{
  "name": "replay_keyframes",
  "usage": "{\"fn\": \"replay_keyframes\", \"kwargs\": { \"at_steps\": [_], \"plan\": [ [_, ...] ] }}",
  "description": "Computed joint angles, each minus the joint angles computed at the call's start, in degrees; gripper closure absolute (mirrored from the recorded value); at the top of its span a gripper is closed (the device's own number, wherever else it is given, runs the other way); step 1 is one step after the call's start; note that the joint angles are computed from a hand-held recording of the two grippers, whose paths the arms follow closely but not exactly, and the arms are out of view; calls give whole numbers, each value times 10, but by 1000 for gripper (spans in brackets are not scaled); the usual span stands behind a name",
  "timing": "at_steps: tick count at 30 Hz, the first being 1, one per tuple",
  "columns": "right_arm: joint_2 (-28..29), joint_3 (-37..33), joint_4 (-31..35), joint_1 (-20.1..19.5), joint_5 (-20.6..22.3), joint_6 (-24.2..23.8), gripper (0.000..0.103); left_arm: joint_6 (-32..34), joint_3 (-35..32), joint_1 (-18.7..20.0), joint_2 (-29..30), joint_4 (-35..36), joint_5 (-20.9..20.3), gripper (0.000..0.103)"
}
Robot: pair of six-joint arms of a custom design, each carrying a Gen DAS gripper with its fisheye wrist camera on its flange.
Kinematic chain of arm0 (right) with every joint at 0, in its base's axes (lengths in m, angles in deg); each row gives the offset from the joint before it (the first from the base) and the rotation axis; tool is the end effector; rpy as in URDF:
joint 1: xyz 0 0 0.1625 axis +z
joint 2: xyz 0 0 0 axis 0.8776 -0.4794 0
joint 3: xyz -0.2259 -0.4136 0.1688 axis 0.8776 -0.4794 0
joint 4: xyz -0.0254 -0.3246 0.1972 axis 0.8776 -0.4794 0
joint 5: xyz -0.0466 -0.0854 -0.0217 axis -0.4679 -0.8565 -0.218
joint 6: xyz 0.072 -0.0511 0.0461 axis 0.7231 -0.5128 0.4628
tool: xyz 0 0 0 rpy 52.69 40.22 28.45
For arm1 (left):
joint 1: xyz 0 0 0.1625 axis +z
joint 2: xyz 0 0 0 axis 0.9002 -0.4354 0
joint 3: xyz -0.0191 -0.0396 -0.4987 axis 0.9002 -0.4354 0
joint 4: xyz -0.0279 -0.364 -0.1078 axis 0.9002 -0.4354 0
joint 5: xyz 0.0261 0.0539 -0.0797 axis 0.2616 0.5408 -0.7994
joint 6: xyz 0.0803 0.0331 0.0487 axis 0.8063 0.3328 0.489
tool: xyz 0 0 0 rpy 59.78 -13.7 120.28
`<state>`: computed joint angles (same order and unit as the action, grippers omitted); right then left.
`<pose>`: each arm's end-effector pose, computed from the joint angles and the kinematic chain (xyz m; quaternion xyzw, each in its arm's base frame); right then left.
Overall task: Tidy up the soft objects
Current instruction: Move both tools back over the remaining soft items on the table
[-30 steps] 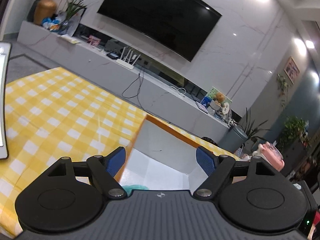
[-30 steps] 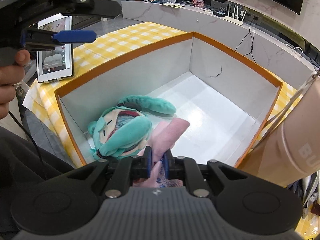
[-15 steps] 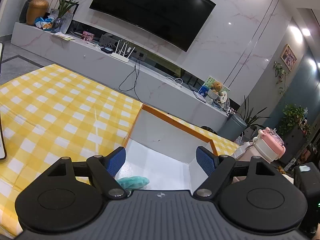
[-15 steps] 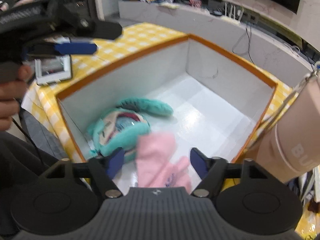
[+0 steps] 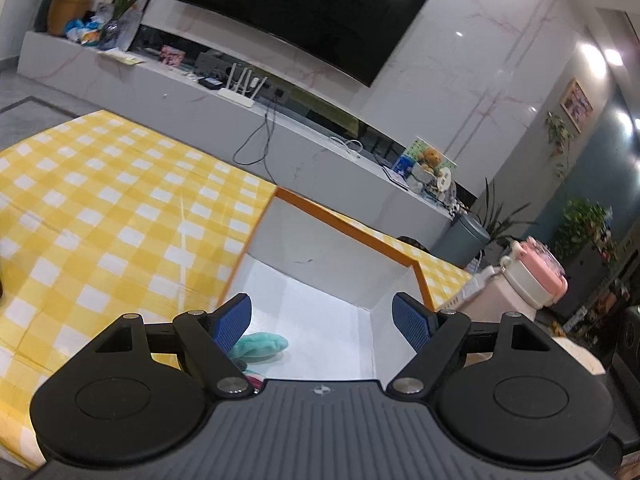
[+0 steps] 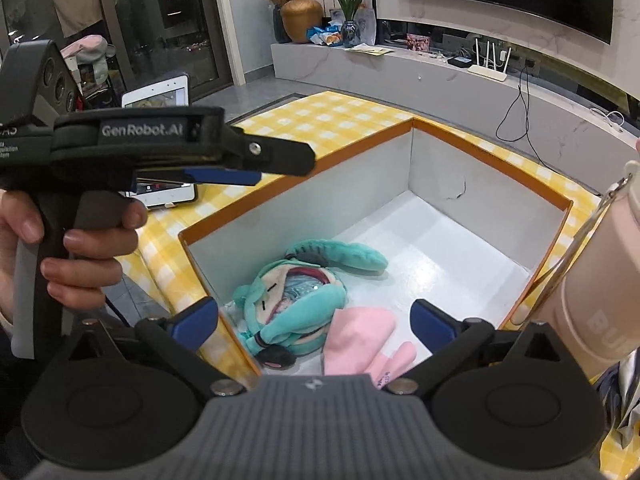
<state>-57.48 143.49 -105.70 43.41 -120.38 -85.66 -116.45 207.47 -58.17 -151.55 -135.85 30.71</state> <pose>0.2376 -0.3921 0.2816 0.5815 -0.8110 0.0513 0.0389 -0.3133 -0.2589 0.1798 -0.0601 0.7961 -0.5674 0.2016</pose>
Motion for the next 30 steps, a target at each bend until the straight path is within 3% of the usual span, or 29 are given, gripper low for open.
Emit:
{"fn": "replay_keyframes", "kwargs": {
  "at_steps": [10, 19, 24, 27, 30],
  "plan": [
    [-49, 8, -14, -5, 28, -14, 3, 63, -20, 1, 37, -41, 12, 9],
    [-109, 9, -34, -40, 21, -19, 3, 221, -12, 5, 108, -273, 24, 9],
    [-127, -9, -56, -85, 17, -15, 3, 358, -30, 13, 174, -415, 15, 9],
    [-121, -22, -102, -120, 6, -31, 3, 442, -52, 22, 220, -493, 3, 9],
    [-112, -44, -132, -164, 0, -9, 3, 523, -85, 34, 263, -540, -7, 9]
  ]
}}
